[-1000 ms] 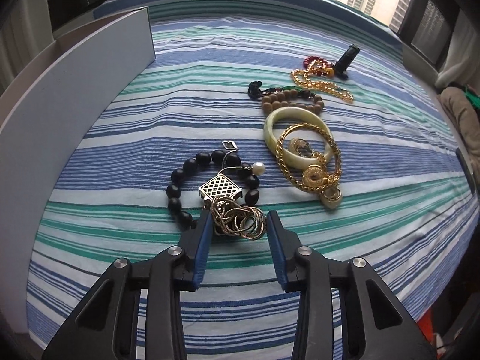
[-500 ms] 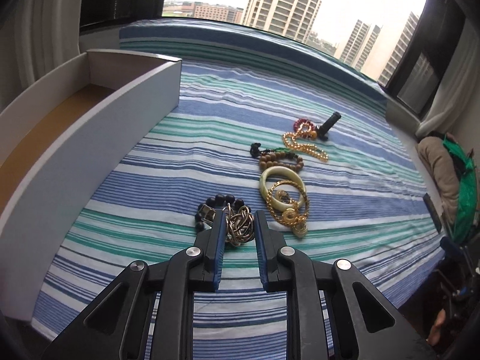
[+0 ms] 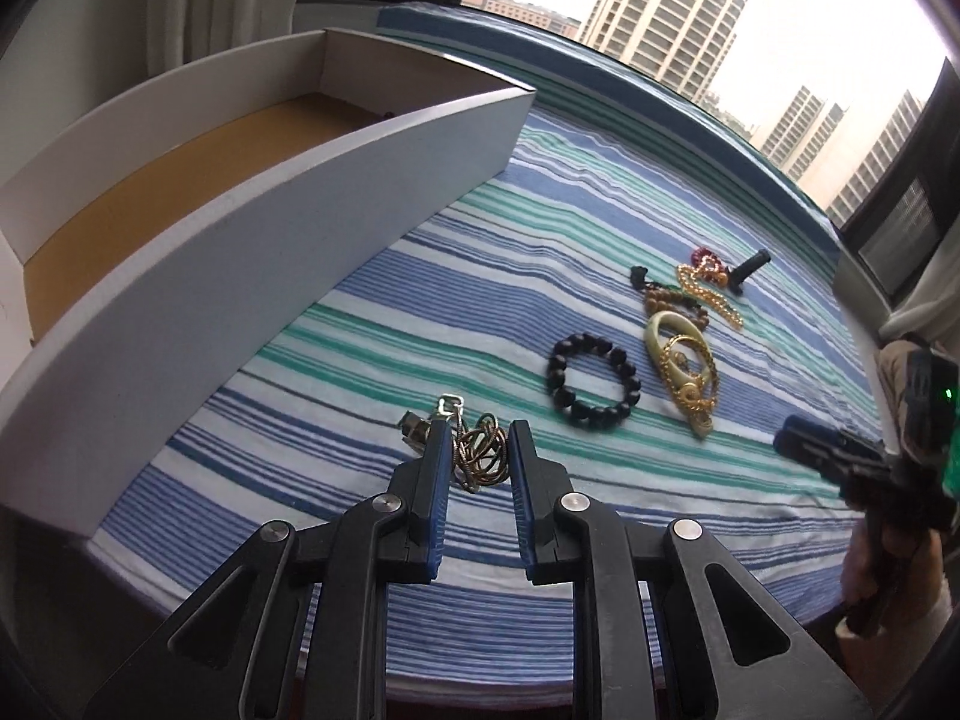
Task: Organize jewelry
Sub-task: 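Close the left tool on the silver charm chain while the right tool grasps the gold chain, then carry both held chains into the white box and open both tools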
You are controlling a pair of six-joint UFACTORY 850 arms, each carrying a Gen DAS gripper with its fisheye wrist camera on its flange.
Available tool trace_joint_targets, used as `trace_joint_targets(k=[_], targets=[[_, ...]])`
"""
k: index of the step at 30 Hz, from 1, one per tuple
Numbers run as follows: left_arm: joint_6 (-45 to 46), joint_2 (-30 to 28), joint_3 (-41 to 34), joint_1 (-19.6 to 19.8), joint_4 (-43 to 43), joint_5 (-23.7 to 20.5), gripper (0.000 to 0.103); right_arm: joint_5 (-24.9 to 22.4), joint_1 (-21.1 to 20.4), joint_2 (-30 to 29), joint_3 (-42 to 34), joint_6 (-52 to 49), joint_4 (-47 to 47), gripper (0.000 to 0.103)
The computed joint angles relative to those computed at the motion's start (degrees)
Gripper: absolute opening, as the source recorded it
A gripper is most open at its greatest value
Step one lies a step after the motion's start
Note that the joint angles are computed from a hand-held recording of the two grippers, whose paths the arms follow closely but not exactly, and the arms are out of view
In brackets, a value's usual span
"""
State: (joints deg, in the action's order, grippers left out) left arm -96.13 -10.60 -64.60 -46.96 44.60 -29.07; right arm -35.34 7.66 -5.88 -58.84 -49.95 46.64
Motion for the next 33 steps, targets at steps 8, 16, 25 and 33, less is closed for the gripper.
trace_joint_targets(k=[8,16,25,33], targets=[[-3.4,1.1,2.5,-0.2,1.9,0.8,0.018,-5.6,-0.9,-11.7,-10.8,12.9,0.4,0.042],[-2.9,0.5,3.1,0.2,-0.1,2.6,0.018,-6.8,3.3,-12.3,-11.9,19.9,-8.5,0.042],[-4.9,1.9,4.6,-0.1,0.7,2.5,0.018,-4.8,3.5,-11.0,-10.8,23.0,-10.9,0.011],[-3.9,1.5,4.2,-0.1,-0.1,2.6,0.018,-10.0,-1.3,-6.2,-9.0,16.0,-3.3,0.010]])
